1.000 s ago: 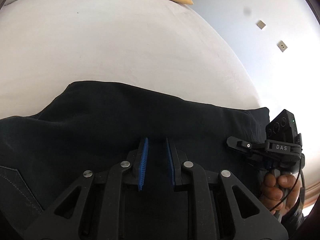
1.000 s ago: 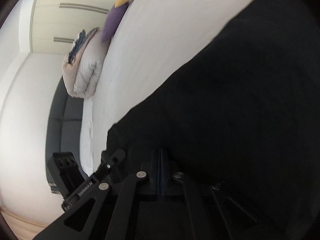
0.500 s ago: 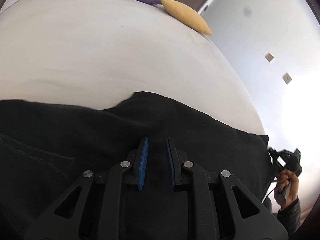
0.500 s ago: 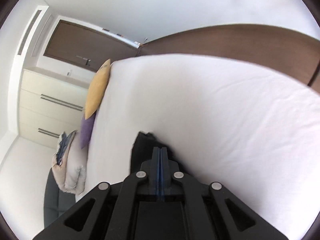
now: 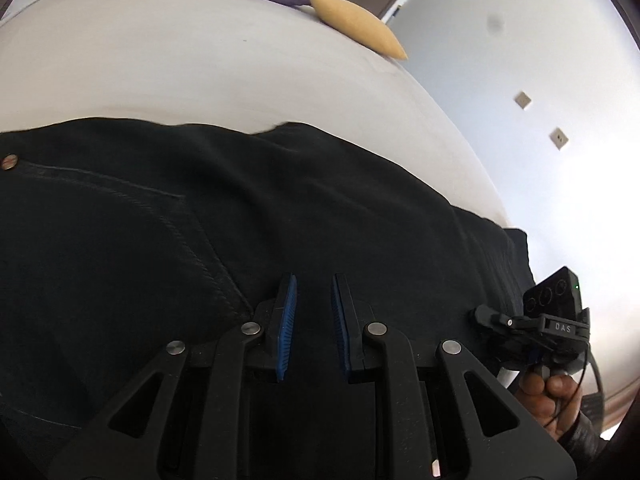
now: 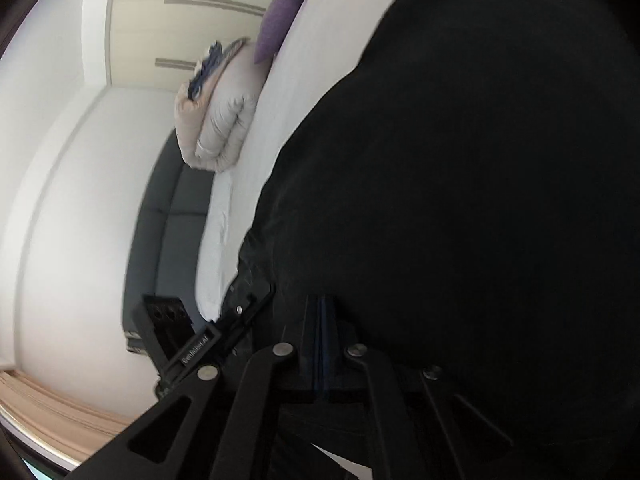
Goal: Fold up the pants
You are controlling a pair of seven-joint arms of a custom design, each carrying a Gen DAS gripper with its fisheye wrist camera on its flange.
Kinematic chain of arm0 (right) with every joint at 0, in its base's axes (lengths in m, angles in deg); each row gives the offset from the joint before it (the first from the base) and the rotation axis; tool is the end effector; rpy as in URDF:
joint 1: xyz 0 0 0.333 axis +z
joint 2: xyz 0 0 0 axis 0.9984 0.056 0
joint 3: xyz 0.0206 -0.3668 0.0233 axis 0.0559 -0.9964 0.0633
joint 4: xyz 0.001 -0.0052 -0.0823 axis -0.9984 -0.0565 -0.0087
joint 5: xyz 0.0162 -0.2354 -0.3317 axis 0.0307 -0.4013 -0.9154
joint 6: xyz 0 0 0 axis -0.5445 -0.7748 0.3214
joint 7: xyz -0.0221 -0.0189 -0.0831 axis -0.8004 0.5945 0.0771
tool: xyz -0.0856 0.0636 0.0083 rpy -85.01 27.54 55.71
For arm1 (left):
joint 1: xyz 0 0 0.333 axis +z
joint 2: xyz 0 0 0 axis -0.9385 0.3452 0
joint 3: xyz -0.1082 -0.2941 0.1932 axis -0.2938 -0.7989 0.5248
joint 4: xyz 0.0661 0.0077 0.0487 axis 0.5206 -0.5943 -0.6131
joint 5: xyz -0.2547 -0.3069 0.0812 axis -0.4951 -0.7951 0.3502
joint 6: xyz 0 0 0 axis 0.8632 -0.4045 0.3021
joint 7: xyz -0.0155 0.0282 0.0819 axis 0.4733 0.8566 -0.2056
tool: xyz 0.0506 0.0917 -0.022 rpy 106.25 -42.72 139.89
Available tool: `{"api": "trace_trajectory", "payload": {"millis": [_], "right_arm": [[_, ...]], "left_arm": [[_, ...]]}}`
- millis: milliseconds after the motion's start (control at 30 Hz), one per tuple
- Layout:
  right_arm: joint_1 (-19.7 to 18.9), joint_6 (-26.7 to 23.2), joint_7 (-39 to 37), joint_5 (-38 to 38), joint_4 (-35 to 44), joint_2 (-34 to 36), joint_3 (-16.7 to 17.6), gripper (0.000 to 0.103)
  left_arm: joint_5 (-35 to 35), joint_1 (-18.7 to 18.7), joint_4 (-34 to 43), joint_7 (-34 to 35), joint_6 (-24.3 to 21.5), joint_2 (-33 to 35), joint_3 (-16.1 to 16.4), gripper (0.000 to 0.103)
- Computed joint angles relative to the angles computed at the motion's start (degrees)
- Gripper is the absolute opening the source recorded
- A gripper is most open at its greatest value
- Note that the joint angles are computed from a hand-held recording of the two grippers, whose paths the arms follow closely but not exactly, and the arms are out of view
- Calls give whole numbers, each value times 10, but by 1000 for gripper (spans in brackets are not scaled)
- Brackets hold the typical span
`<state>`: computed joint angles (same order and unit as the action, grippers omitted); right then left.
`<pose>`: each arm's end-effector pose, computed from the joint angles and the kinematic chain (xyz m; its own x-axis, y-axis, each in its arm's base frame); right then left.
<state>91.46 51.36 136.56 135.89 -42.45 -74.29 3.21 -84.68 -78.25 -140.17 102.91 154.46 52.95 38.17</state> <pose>0.6250 0.1341 0.4398 0.0212 -0.4048 -0.9142 -0.9705 0.2113 -0.1160 0.5531 -0.1411 0.5628 0.1450 -0.8499 0.5067 -0.7471 -0.4298 -0.5070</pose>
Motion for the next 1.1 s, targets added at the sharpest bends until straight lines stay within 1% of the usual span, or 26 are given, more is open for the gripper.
{"api": "trace_trajectory", "payload": {"millis": [33,100,167,233,300,333,367,433,467,500,533,567,633,667,700,767,800,833,867,933,967,1000,1067,1100], "right_arm": [[0,24,1,-1,-1,-4,-7,0],[-16,38,3,-2,1,-6,-24,0],[-33,61,13,15,-1,-5,-35,0],[-48,89,14,42,-9,-10,-42,0],[-59,120,17,44,-11,-13,-49,0],[-64,135,16,52,-14,-15,-54,0],[-71,143,13,60,-18,-19,-58,0],[-84,159,11,75,-22,-25,-65,0],[-90,154,13,83,-23,-26,-67,0],[-90,168,24,70,-24,-32,-69,0],[-82,209,35,36,-25,-42,-69,0],[-77,230,41,22,-28,-51,-66,0],[-84,223,56,20,-27,-62,-69,4],[-83,211,45,31,-25,-68,-69,4],[-74,202,43,33,-20,-73,-61,4],[-46,167,34,34,7,-70,-37,4],[-33,151,33,30,25,-61,-22,4],[-20,121,35,11,46,-48,-10,4],[-3,115,27,15,64,-33,6,4],[33,87,38,11,68,-18,22,4],[43,75,40,11,66,-10,26,4],[54,71,53,4,81,11,32,4],[64,63,78,-17,107,48,38,4],[66,66,97,-31,119,65,39,4]], "left_arm": [[-33,-1,-15,34,-2,-13,13,17],[-152,-24,-28,146,-11,-29,51,17],[-174,-7,-48,173,-8,-46,57,17],[-210,-4,-68,212,-10,-65,75,17],[-218,7,-89,228,-11,-83,85,17],[-230,9,-100,248,-15,-94,97,17],[-231,16,-110,260,-19,-106,106,17],[-215,31,-121,263,-24,-119,110,17],[-208,43,-127,279,-46,-137,131,17],[-190,59,-132,273,-51,-147,132,17],[-160,83,-136,262,-63,-162,136,17],[-106,122,-140,222,-70,-175,123,17],[-46,156,-140,171,-68,-190,105,17],[-34,154,-138,162,-64,-194,106,17],[-42,134,-132,169,-61,-194,117,17],[-87,66,-102,206,-58,-171,137,17],[-105,41,-84,219,-53,-152,134,17],[-141,12,-66,250,-57,-135,145,17],[-206,-25,-41,302,-72,-112,164,17],[-309,-61,5,373,-94,-65,173,17],[-335,-65,24,393,-104,-43,170,17],[-344,-62,45,398,-115,-17,164,17],[-354,-57,90,377,-128,38,144,17],[-345,-48,102,361,-141,56,139,17]]}}
